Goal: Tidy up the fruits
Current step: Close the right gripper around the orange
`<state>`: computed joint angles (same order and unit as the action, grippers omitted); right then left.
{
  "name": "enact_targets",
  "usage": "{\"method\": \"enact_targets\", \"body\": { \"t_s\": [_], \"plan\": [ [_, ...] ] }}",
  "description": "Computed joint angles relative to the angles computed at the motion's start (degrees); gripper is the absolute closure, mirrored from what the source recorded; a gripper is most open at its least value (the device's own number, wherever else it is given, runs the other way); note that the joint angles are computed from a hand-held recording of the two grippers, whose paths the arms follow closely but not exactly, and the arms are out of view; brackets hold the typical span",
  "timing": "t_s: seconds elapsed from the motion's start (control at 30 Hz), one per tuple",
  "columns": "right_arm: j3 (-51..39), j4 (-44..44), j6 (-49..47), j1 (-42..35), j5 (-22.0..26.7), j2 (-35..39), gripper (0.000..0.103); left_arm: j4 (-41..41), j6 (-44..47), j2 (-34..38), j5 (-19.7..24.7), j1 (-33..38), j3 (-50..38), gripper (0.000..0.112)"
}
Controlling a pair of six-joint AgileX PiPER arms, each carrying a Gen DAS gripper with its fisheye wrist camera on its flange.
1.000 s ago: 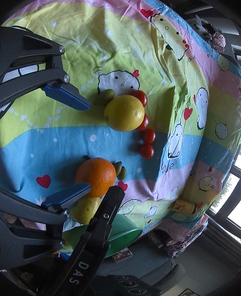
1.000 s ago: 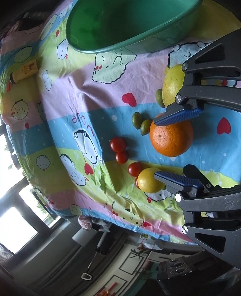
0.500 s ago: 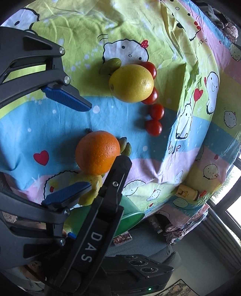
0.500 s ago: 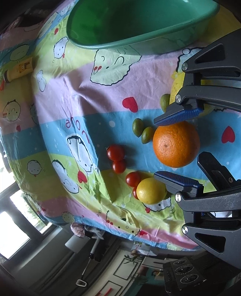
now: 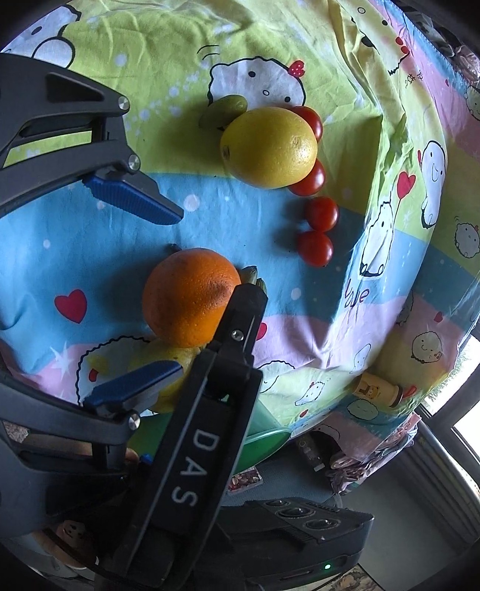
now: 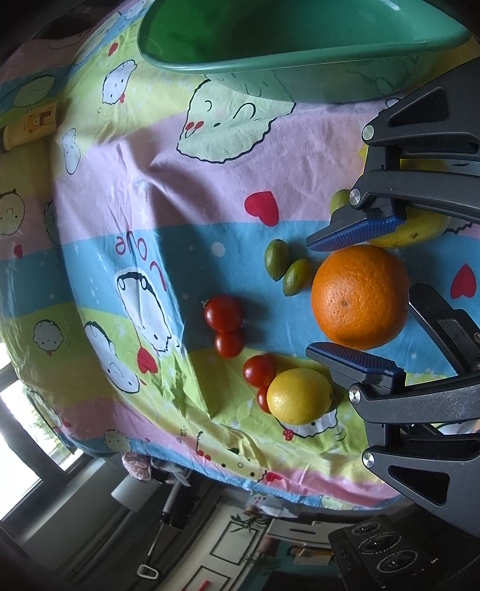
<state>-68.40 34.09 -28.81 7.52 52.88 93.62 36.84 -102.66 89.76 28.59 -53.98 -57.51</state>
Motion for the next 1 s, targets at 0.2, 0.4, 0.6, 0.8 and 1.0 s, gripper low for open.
{"method": "enact_targets", "body": {
  "t_s": [0.2,0.4,0.6,0.8,1.0],
  "plan": [
    [-0.2,0.9,-1.7,-0.5,0.8,0.8,0.049,0.3,-0.2,1.1,1.2,-0.2,-1.0,0.048],
    [0.5,0.2,-2.3,0.6,-0.3,0.3,0.049,2.3,-1.3,0.6,-0.2,-0.3,-0.1,0.059],
    [2.2,5.9,-7.6,-0.5,2.3,-0.7,0.049,4.9,-2.8,-1.1,9.5,-3.5,-1.0,0.062],
    [3.7,8.6,-9.6,2.3,2.4,-1.8,0.049,4.4,-2.0,-4.4,12.1,-3.3,2.0,0.064],
    [4.0,9.8,-9.4,2.6,2.9,-1.2,0.049,3.6,-1.2,-5.2,12.4,-3.1,2.6,0.064]
  ]
}}
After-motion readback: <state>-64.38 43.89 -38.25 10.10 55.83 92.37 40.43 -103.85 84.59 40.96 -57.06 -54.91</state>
